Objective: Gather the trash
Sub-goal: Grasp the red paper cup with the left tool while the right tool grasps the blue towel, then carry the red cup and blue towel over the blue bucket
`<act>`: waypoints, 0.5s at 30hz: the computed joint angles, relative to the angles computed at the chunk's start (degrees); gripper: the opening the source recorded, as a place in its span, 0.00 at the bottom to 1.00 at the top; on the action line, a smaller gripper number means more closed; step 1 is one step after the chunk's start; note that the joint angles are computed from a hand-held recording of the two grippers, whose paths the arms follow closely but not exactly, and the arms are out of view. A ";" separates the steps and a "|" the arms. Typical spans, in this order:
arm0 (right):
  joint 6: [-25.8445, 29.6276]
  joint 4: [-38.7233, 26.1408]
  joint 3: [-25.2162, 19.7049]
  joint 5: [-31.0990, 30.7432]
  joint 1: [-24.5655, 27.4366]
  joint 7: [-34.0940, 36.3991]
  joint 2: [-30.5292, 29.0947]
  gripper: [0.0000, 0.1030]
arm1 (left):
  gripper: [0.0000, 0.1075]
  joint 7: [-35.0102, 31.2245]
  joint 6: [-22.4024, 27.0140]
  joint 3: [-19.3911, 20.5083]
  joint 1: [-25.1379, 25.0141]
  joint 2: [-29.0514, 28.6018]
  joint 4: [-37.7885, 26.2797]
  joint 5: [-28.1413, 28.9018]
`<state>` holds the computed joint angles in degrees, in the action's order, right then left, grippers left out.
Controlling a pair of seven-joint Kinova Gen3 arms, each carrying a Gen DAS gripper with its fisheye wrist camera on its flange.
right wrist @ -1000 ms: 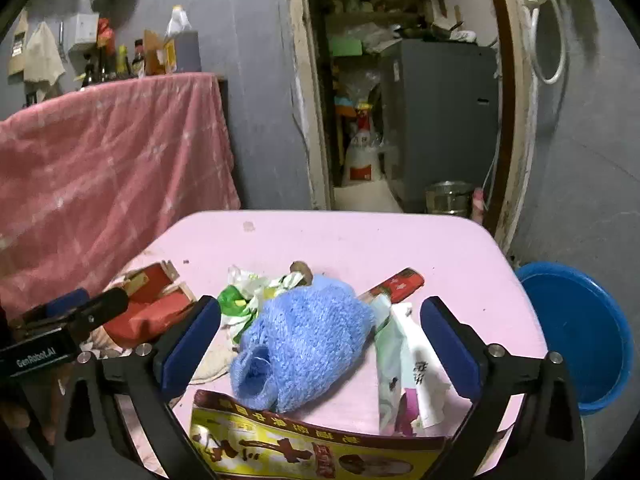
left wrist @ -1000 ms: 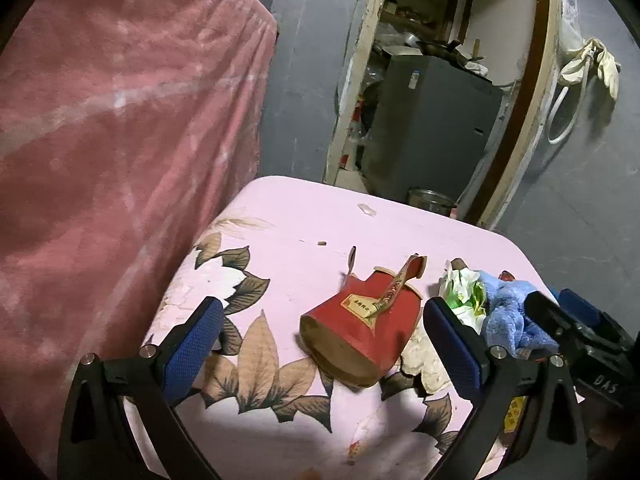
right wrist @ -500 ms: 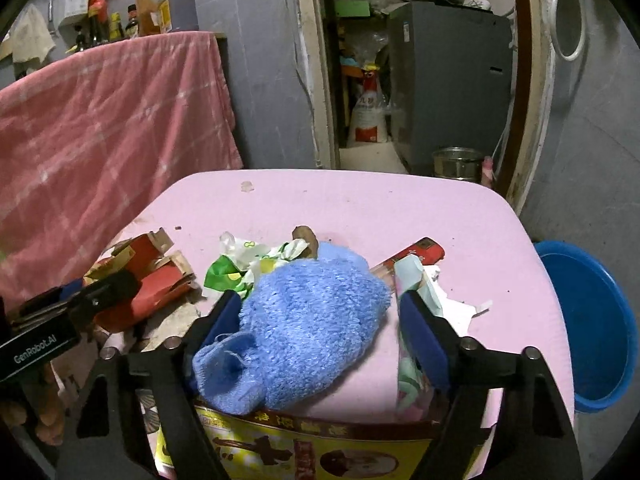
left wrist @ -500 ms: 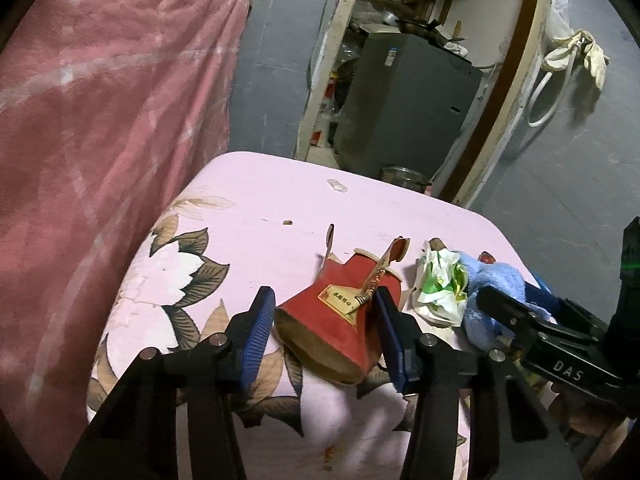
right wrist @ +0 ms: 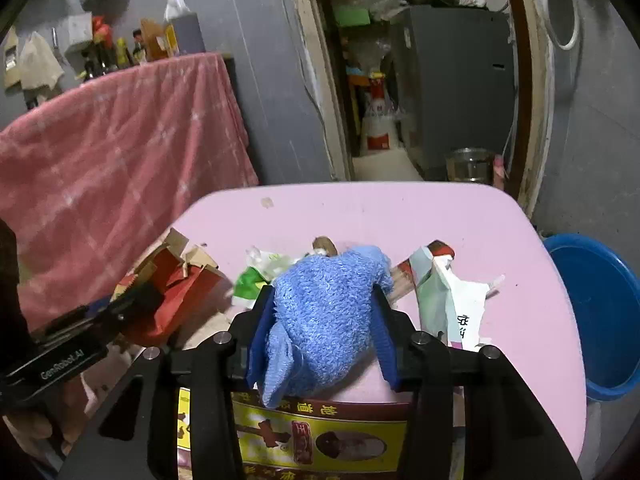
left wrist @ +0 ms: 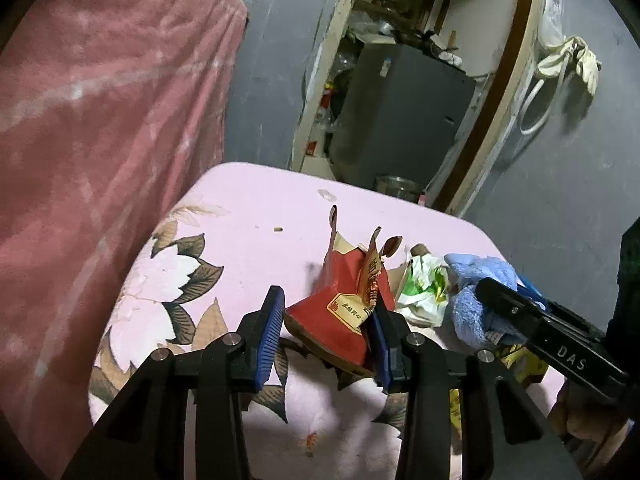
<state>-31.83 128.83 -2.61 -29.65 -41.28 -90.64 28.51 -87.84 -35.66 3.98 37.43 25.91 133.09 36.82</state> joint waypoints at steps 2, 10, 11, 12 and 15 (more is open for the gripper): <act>-1.87 1.00 -0.23 -0.28 -0.56 -0.23 -0.52 0.42 | 0.33 -0.54 -1.53 -0.25 1.38 -0.66 0.55 1.73; -16.05 7.20 -3.02 -1.44 -2.56 -1.14 -2.40 0.42 | 0.33 -5.82 -9.56 1.51 6.39 -2.27 1.17 10.48; -17.63 7.79 -3.30 -1.87 -2.83 -0.89 -2.69 0.42 | 0.33 -6.27 -10.65 1.94 6.90 -2.26 1.08 11.40; -19.26 8.28 -3.68 -1.85 -2.80 -0.97 -2.86 0.42 | 0.33 -6.56 -11.52 2.34 7.11 -2.41 1.07 11.89; -23.95 10.18 -4.53 -2.82 -3.09 -0.99 -3.63 0.42 | 0.33 -8.09 -13.75 3.45 8.06 -2.68 0.36 13.91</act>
<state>-55.78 139.01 -7.15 -32.47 -44.37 -91.63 24.88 -95.93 -49.40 7.43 45.50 23.23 133.45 50.73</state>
